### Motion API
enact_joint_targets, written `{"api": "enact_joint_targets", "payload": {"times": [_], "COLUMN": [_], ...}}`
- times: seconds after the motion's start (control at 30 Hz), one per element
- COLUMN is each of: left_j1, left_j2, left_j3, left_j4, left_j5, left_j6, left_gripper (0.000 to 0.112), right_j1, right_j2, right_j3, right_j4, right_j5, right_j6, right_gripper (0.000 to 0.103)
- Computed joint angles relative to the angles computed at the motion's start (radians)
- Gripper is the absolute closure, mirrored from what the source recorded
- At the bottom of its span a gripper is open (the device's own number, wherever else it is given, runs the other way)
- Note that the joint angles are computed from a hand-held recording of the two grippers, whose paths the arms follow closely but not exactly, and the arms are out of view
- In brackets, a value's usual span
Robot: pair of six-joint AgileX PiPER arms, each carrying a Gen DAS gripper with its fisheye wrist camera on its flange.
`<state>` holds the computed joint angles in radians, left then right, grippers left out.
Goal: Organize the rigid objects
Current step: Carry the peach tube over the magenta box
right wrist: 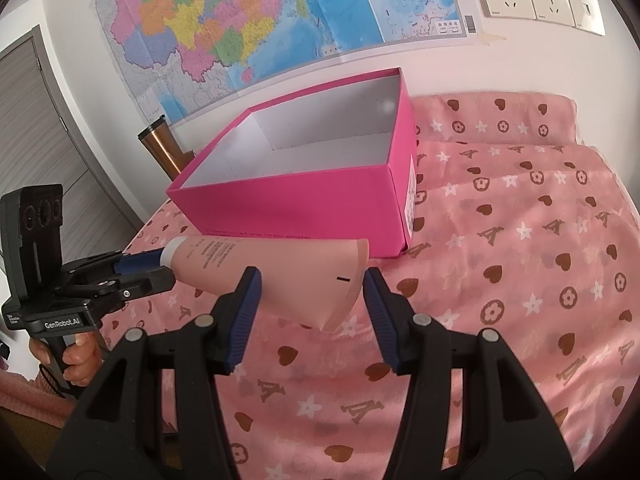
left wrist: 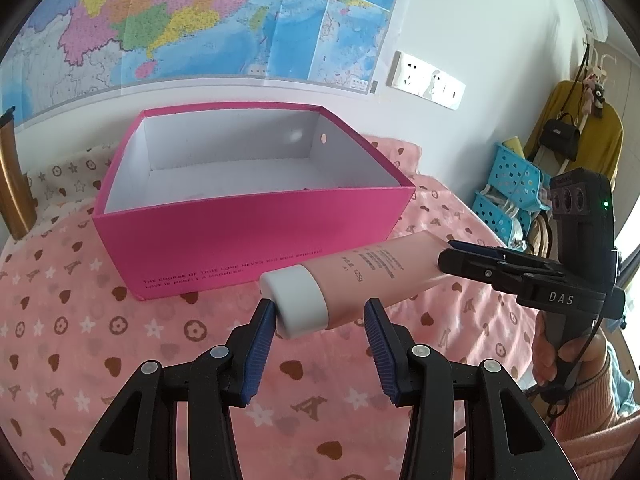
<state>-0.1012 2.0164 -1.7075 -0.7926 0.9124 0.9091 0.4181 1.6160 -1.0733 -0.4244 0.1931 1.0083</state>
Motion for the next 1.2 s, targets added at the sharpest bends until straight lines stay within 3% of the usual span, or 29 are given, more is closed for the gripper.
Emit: {"api": "enact_joint_targets", "payload": {"times": [1.2], "left_j1": [-0.008], "left_j2": [0.008], "left_j3": [-0.029], "left_j4": [-0.005], "left_j5": [-0.011], "left_j6": [-0.005], "left_gripper": [0.067], "right_j1": [-0.016], "right_j2": [-0.006], "right_j3": [-0.018], "right_j4": [-0.01], "right_j5": [0.004], "right_j6": [-0.023], "right_gripper": [0.047]}}
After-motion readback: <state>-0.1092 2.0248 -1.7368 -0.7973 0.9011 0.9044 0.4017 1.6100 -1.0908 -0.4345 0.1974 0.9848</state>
